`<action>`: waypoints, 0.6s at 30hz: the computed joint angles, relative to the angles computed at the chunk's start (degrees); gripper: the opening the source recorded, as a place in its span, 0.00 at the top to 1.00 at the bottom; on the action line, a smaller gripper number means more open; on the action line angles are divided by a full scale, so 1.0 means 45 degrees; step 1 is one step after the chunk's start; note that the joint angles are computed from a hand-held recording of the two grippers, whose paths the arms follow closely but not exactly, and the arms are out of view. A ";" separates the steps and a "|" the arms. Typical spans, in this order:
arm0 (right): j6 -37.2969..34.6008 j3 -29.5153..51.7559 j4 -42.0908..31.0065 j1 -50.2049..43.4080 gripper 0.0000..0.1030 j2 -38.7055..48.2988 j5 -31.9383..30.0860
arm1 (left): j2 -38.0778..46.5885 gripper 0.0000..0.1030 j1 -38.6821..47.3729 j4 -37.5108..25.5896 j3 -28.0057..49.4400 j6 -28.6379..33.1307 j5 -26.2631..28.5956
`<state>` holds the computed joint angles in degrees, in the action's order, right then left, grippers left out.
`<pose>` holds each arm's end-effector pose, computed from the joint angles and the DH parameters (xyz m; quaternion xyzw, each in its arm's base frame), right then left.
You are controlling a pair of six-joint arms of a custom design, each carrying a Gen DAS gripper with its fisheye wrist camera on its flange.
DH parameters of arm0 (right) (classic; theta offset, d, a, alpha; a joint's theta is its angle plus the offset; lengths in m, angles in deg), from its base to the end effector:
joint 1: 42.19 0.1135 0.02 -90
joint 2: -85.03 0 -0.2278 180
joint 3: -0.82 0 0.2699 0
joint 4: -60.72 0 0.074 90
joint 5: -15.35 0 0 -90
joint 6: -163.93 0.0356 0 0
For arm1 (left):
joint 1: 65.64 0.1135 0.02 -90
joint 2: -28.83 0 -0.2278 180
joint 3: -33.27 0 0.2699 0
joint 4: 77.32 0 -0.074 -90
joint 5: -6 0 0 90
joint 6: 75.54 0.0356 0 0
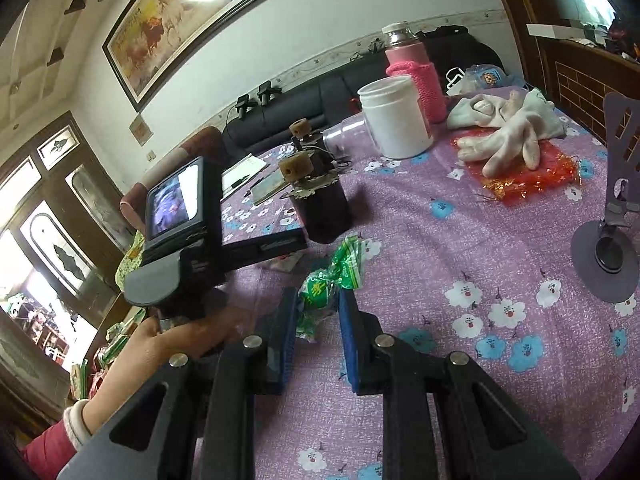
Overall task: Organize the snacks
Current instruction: 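Lower left tool onto the red-white packet and close it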
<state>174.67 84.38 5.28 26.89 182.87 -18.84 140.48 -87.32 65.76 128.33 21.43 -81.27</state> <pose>0.1508 0.3119 0.1844 0.3166 0.8145 0.1141 0.4727 0.3970 -0.1596 0.1601 0.2421 0.9181 -0.0625 0.3075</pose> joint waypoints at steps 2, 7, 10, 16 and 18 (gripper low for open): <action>0.0080 -0.0015 -0.0043 -0.0012 0.81 0.0034 -0.0045 | 0.0026 0.23 0.0290 -0.0157 0.0059 0.0563 0.0853; 0.0118 -0.0059 0.0075 0.0031 0.81 0.0031 -0.0028 | -0.0831 0.85 0.0639 0.0275 -0.1031 0.1825 0.1823; 0.0268 0.0091 -0.0177 0.0097 0.81 0.0110 0.0053 | -0.1199 0.94 0.1054 0.0089 -0.1408 0.2309 0.2459; 0.0023 0.0234 -0.0041 0.0056 0.81 0.0253 0.0011 | -0.1129 0.94 0.1846 -0.0804 -0.1059 0.2547 0.3849; -0.0121 0.0216 0.0096 0.0052 0.80 0.0260 0.0021 | -0.0976 0.77 0.1733 -0.1201 -0.0714 0.2690 0.3835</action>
